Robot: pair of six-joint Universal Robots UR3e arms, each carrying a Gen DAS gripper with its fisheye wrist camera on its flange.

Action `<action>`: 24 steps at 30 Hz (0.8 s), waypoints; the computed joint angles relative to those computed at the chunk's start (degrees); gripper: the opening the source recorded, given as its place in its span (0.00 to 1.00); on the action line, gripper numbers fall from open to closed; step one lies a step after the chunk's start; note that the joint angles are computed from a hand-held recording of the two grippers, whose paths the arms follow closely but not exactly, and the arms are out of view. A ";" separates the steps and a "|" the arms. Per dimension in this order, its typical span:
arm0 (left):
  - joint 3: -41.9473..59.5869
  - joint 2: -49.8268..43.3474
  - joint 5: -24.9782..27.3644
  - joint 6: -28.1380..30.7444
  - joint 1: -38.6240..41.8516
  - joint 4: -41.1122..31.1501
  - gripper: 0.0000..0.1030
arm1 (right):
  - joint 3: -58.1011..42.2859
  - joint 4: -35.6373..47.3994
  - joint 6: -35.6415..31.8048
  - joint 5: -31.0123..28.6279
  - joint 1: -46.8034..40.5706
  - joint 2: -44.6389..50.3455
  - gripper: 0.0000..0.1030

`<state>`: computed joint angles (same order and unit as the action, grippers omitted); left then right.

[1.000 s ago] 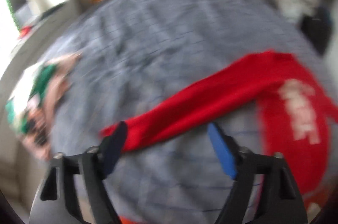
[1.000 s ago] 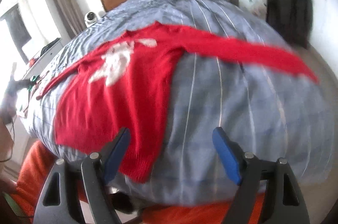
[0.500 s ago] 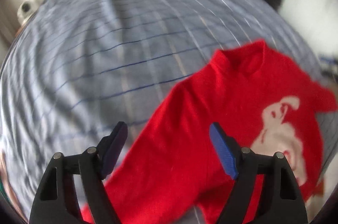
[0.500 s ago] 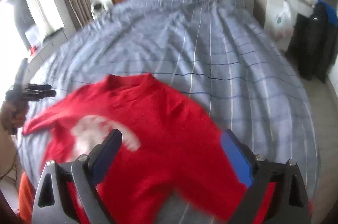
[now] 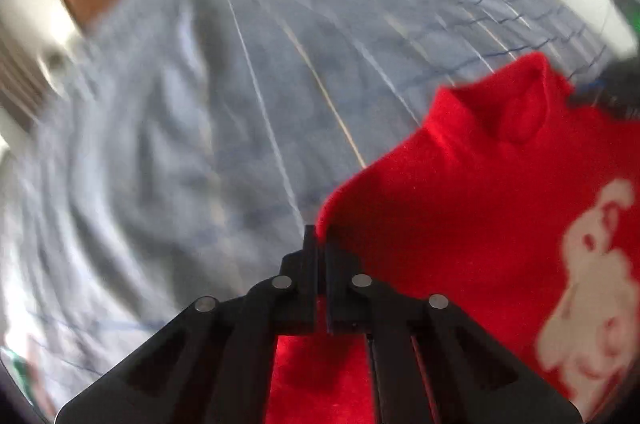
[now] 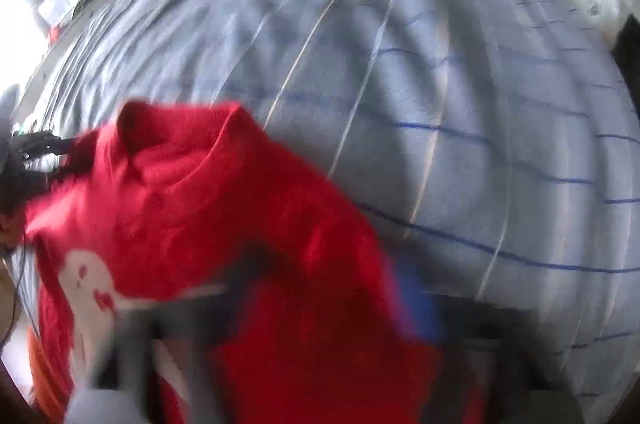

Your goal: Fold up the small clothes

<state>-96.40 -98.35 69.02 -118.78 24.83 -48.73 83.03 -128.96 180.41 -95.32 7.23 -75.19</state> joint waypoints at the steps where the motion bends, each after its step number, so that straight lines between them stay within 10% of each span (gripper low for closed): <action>1: -1.49 0.71 -0.28 -1.04 0.06 3.57 0.00 | -0.61 -0.49 -0.10 -2.63 1.52 0.32 0.07; 6: 2.90 -6.91 5.92 -13.00 -3.47 12.68 0.00 | -6.51 -4.88 2.67 -17.58 7.44 4.29 0.06; 11: -3.69 -6.63 10.95 -13.71 -5.16 18.96 0.12 | -10.92 0.84 7.94 -16.09 7.18 10.39 0.08; 13: -3.18 -2.95 7.92 -13.50 -2.04 13.97 0.53 | -6.34 -3.18 10.26 -14.84 6.66 6.93 0.23; 14: -3.21 0.65 3.55 -12.89 1.84 10.94 0.57 | -2.67 -5.25 11.09 -12.91 5.85 3.63 0.45; 16: -1.47 5.91 -4.93 -9.33 9.44 1.60 0.58 | 5.95 -10.59 11.62 -10.60 5.14 -5.15 0.64; 19: 5.24 14.12 -18.53 4.78 26.32 -24.49 0.63 | 16.23 -13.27 8.40 -7.36 5.58 -18.92 0.64; 24: 17.81 21.57 -18.97 40.38 53.40 -69.92 0.74 | 32.53 -5.01 12.39 -12.63 18.05 -47.57 0.69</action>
<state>-78.60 -76.77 50.05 -78.40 78.22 -118.66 115.55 -133.97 192.80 -107.95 25.29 -122.76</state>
